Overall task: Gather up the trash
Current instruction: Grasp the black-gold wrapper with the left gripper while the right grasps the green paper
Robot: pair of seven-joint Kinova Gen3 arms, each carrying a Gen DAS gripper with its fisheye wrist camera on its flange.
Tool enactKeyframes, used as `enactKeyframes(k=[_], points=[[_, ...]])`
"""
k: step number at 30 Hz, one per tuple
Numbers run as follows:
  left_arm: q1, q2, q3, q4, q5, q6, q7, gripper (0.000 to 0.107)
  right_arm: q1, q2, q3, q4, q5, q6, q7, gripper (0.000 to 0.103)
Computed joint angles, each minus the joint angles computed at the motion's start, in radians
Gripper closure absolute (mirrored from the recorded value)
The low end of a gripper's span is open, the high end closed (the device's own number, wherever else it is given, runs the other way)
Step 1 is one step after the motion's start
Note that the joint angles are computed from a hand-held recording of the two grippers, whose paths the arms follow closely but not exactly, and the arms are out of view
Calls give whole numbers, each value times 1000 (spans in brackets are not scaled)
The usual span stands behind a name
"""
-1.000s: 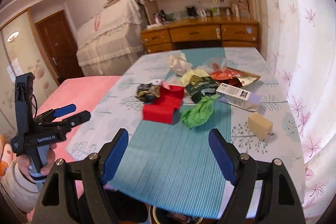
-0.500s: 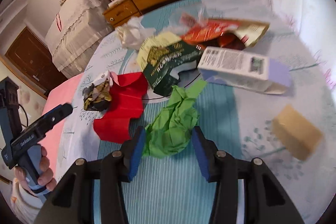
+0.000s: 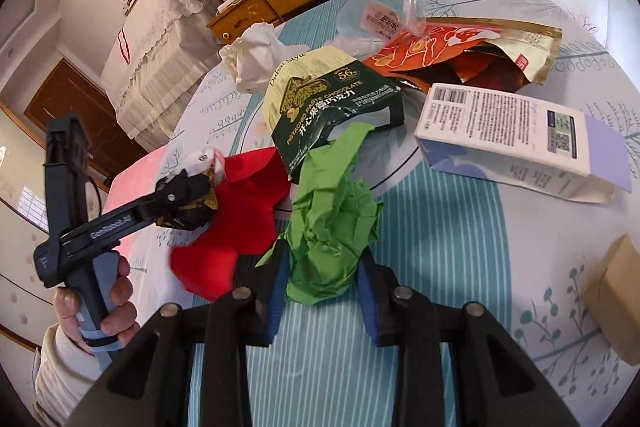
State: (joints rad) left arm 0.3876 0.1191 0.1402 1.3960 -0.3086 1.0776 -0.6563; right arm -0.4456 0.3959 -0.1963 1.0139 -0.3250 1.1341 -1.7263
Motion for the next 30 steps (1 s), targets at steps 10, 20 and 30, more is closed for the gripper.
enactKeyframes(k=[10, 20, 30], points=[[84, -82, 61, -7, -163, 130, 156, 47, 46, -125, -10, 104, -64, -37, 17, 73], [275, -126, 279, -104, -335, 380, 335, 47, 48, -380, -7, 281, -142, -36, 107, 73], [568, -55, 346, -91, -366, 435, 535, 46, 7, -613, 18, 509, -152, -7, 146, 73]])
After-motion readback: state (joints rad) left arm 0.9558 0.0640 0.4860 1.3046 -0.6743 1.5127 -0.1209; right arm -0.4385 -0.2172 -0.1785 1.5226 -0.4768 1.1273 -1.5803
